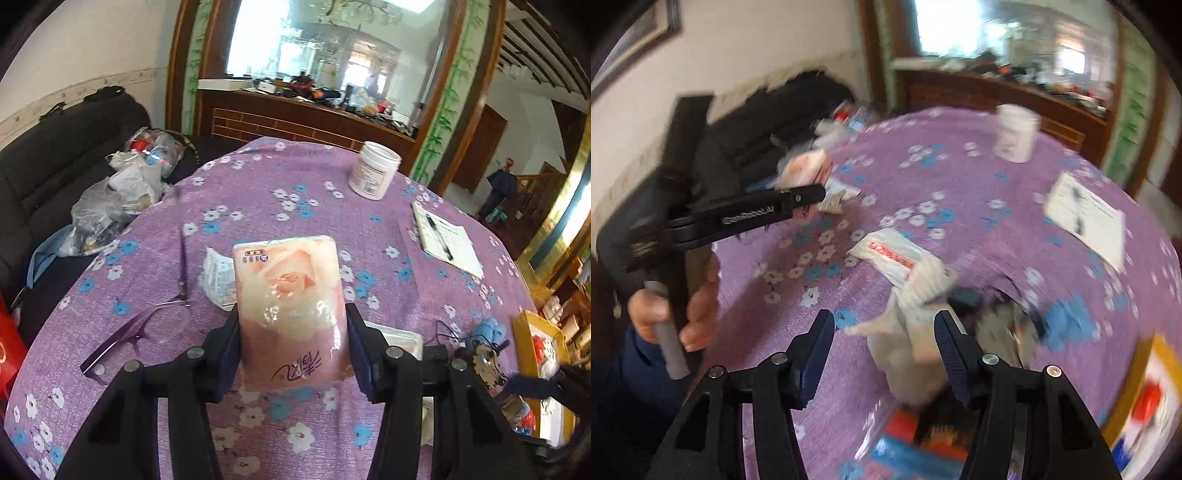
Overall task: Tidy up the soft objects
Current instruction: 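Grasp the white-red printed bag with the right gripper while the left holds the pink pack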
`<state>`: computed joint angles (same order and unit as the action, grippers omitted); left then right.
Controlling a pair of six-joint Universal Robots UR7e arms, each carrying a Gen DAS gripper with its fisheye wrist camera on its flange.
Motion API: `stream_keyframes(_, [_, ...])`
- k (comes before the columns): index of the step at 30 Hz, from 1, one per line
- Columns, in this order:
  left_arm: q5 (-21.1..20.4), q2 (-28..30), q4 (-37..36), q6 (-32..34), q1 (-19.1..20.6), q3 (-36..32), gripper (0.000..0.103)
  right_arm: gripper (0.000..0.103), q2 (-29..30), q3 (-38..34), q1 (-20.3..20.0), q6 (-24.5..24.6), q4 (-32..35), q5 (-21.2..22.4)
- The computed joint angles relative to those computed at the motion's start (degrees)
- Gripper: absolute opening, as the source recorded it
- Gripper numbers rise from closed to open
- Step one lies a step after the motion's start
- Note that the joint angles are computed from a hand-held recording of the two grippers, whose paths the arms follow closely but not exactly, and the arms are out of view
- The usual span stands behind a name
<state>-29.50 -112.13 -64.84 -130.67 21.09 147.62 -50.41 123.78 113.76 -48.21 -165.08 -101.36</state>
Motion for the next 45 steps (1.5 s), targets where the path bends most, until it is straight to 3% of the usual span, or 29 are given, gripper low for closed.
stream_keyframes(2, [-0.21, -1.33, -1.43, 1.28, 0.88, 0.54, 0.051, 0.061, 5.00, -4.83, 2.14, -1.44, 3.55, -4.00])
stream_keyframes(7, [-0.27, -3.25, -5.83, 4.67, 2.96, 1.68, 0.051, 0.061, 13.65, -12.07, 4.80, -2.90, 3.74, -9.31])
stream_keyframes(17, [-0.15, -2.85, -9.70, 7.45, 4.32, 2.32, 0.051, 0.065, 21.46, -19.38, 4.78, -2.87, 8.36, -15.66])
stream_keyframes(19, [-0.11, -2.67, -10.94, 8.63, 4.83, 2.42, 0.051, 0.061, 22.01, -18.73, 4.68, -1.50, 6.80, -16.06])
stream_keyframes(20, [-0.15, -2.73, -11.56, 9.14, 4.91, 2.56, 0.051, 0.045, 21.81, -18.42, 4.67, -1.03, 6.47, -15.59])
stream_keyframes(22, [-0.17, -2.21, -11.52, 8.98, 4.82, 2.48, 0.051, 0.043, 21.79, -17.03, 4.95, 0.43, 1.78, -15.81])
stream_keyframes(27, [-0.19, -0.78, -9.27, 6.81, 3.52, 2.08, 0.051, 0.042, 18.57, -11.88, 3.73, 7.42, -10.78, -11.16])
stream_keyframes(31, [0.09, 1.67, -10.83, 7.99, 3.02, 2.05, 0.051, 0.042, 12.35, -2.69, 1.73, 12.55, -23.78, -6.02])
stream_keyframes(34, [0.68, 6.10, -10.75, 7.58, 1.50, 1.42, 0.051, 0.042, 7.79, 3.72, 0.21, 14.38, -29.82, -1.74])
stream_keyframes(38, [1.63, 11.93, -9.25, 5.83, -2.90, 1.04, 0.051, 0.043, 2.35, 12.22, -2.25, 14.53, -38.96, 2.33])
stream_keyframes(41, [2.49, 18.25, -7.06, 3.40, -6.30, 0.10, 0.051, 0.043, -1.79, 16.91, -4.84, 14.44, -40.51, 5.81])
stream_keyframes(45, [4.17, 24.38, -12.48, 7.93, -8.85, 0.61, 0.051, 0.043, -5.01, 22.61, -7.89, 11.84, -45.76, 6.67])
